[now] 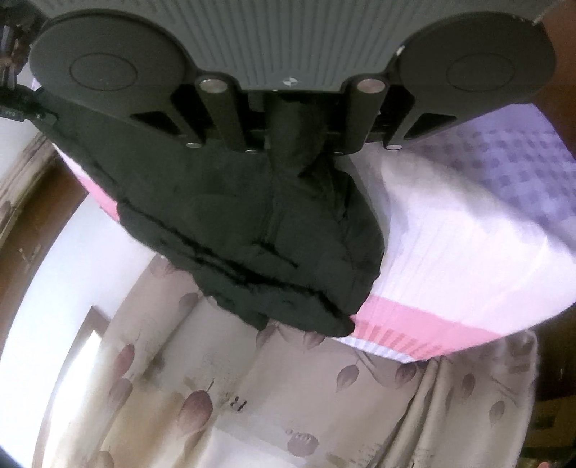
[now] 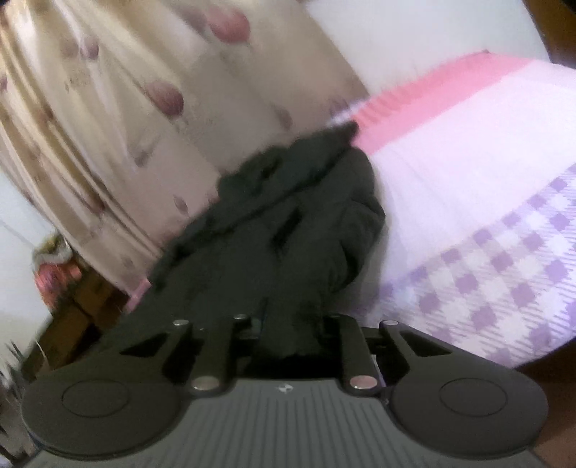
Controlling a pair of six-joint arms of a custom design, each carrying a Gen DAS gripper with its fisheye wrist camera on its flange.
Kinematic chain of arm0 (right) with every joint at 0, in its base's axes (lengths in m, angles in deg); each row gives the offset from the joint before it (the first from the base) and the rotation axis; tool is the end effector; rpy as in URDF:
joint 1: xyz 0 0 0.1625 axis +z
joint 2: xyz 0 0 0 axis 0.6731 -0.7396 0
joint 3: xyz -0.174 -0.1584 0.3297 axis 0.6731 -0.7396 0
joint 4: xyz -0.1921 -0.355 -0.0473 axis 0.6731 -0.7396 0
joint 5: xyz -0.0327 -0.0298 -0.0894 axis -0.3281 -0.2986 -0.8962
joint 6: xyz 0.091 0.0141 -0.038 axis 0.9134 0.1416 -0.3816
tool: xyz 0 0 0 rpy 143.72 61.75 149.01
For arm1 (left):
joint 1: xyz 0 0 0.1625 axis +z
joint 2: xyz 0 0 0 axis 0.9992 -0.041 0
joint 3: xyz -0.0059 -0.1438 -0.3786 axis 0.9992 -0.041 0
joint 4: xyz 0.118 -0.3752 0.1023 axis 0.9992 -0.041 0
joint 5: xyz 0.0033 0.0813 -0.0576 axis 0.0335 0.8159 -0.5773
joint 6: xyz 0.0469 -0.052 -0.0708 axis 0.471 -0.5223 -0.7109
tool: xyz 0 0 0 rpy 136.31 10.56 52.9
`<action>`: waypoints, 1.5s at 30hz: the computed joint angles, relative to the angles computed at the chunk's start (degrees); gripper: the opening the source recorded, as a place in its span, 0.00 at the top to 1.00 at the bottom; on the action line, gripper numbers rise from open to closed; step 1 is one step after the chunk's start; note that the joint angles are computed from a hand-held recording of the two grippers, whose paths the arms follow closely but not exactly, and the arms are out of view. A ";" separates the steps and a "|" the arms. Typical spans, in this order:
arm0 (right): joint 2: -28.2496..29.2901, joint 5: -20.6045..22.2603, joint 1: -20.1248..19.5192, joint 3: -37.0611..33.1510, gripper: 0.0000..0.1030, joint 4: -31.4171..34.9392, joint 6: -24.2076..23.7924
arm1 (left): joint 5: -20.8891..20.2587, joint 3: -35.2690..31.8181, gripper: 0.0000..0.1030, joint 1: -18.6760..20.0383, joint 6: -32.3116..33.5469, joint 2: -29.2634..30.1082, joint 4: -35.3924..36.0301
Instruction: Fold large clothes
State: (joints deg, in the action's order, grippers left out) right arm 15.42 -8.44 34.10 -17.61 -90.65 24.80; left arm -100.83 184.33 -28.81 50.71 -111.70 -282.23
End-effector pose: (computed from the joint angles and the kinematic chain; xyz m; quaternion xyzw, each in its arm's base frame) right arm -0.0287 -0.8460 0.3532 -0.2111 0.9271 -0.3010 0.0726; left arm -0.1352 -0.6279 0.1765 -0.0060 0.7984 -0.5626 0.2148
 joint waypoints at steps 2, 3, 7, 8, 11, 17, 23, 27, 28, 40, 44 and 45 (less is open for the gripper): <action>0.34 -0.16 -0.23 -0.54 0.81 0.64 0.67 | -0.22 0.20 0.82 0.20 -1.24 -0.34 1.86; 0.47 0.02 -0.30 -0.84 0.80 1.11 0.42 | -0.02 0.20 0.80 0.34 -1.58 -0.35 2.23; 0.30 -1.08 -0.06 -0.87 0.78 1.94 -1.01 | -2.64 1.46 0.63 1.36 -5.53 -1.59 4.86; 0.32 -1.65 0.04 -0.84 0.78 2.04 -1.16 | -3.63 1.71 0.63 1.77 -7.07 -1.93 5.76; 0.84 -2.55 0.10 -1.34 0.79 3.18 -0.26 | -6.13 2.50 0.81 2.82 -9.87 -2.27 5.17; 1.14 2.47 -1.05 -2.05 0.85 4.52 1.19 | -8.07 3.20 0.89 1.64 -5.50 -1.73 -4.00; -1.01 10.35 -2.46 -0.70 0.86 7.69 2.75 | -8.17 5.01 0.89 -1.06 -1.05 -2.99 -8.53; -2.67 13.41 -3.42 1.06 0.86 9.54 4.02 | -7.54 6.98 0.89 -2.24 -1.14 -3.79 -9.78; -3.10 14.45 -3.77 1.57 0.86 9.93 4.63 | -7.43 7.44 0.89 -2.48 -1.41 -3.96 -10.13; -2.23 22.43 -3.88 -2.32 0.85 12.71 9.38 | -8.52 6.72 0.89 -4.40 0.16 -4.47 -14.33; 0.06 23.25 -2.94 -6.87 0.85 13.70 10.42 | -9.36 4.79 0.89 -4.35 -0.37 -4.59 -14.10; 0.64 23.52 -2.80 -8.07 0.85 14.09 10.72 | -9.61 4.42 0.89 -4.35 -0.19 -4.67 -14.09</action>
State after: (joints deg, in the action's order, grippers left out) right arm 16.06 15.08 31.30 -25.67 -76.55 35.52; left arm -110.44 188.75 -33.16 50.52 -116.37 -296.32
